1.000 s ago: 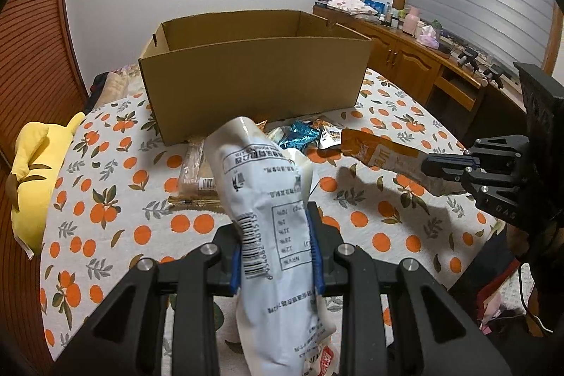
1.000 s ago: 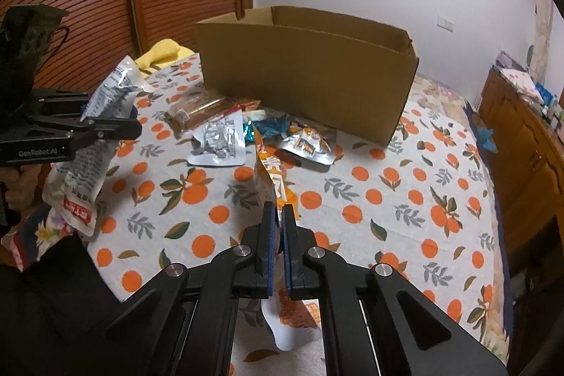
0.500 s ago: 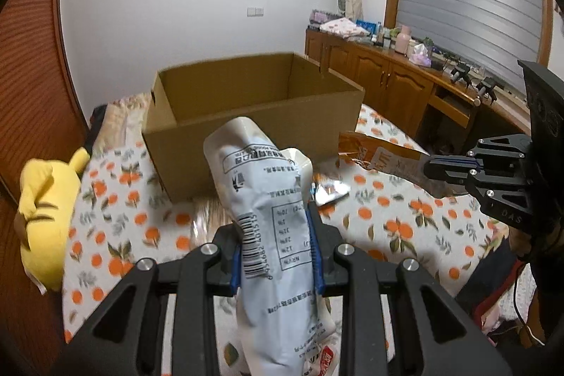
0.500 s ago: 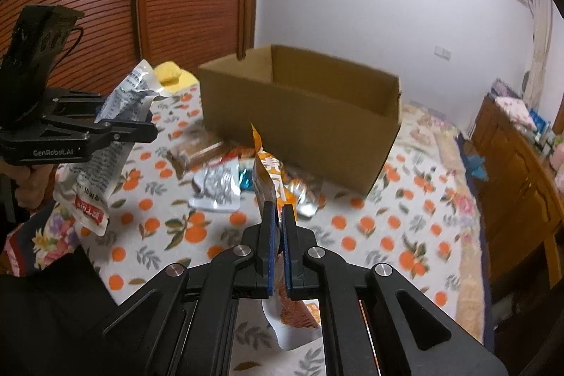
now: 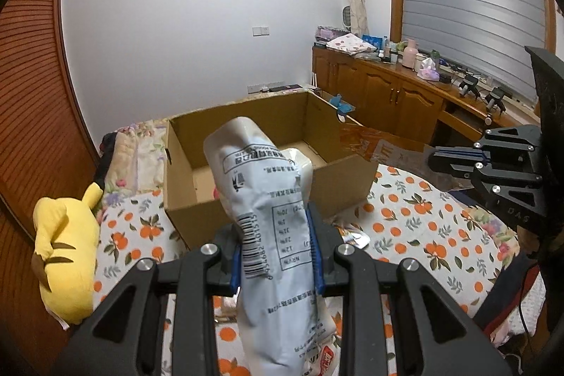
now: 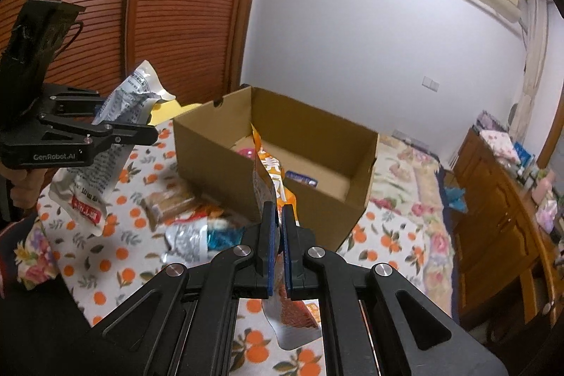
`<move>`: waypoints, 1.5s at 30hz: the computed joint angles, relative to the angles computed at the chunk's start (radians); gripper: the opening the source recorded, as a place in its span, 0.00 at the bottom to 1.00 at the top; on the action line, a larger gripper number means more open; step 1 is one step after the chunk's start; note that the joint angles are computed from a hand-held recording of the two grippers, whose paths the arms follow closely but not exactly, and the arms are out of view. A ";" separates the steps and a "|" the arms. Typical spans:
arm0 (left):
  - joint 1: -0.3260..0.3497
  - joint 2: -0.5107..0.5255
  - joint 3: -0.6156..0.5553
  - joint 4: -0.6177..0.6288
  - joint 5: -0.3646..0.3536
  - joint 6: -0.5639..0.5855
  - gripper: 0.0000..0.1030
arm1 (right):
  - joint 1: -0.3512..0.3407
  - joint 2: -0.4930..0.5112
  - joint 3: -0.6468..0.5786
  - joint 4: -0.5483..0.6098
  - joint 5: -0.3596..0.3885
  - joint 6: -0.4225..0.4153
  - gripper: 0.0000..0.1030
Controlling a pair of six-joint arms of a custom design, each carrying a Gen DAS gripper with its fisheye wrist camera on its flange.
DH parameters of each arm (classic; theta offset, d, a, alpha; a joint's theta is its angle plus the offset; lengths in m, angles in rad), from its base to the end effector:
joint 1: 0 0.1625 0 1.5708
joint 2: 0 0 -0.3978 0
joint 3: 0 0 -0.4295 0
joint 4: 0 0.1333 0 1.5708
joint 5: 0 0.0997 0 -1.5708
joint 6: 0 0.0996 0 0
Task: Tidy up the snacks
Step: 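Carry both packets over the box and open the left tool to drop the white packet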
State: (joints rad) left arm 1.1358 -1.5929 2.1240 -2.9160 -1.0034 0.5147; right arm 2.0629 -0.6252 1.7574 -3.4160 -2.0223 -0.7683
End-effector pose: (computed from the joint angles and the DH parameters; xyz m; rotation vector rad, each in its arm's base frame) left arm -0.0375 -0.5241 0.3575 0.8198 2.2472 -0.9949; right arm 0.3811 -0.5207 0.0039 1.2906 -2.1294 0.8367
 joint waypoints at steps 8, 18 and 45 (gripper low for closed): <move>0.012 0.066 -0.073 -0.016 0.015 0.041 0.26 | 0.005 0.077 -0.134 0.050 -0.038 -0.045 0.01; 0.056 0.148 -0.182 0.013 0.001 0.051 0.26 | -0.002 0.171 -0.299 0.126 -0.074 -0.062 0.01; 0.103 0.435 -0.564 0.117 -0.001 0.084 0.26 | -0.081 0.321 -0.620 0.414 0.008 -0.053 0.01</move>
State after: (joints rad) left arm 1.2390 -1.1582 1.5597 -2.7991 -1.0044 0.5989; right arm 1.9817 -0.3039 1.1375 -3.0018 -2.0142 -0.8218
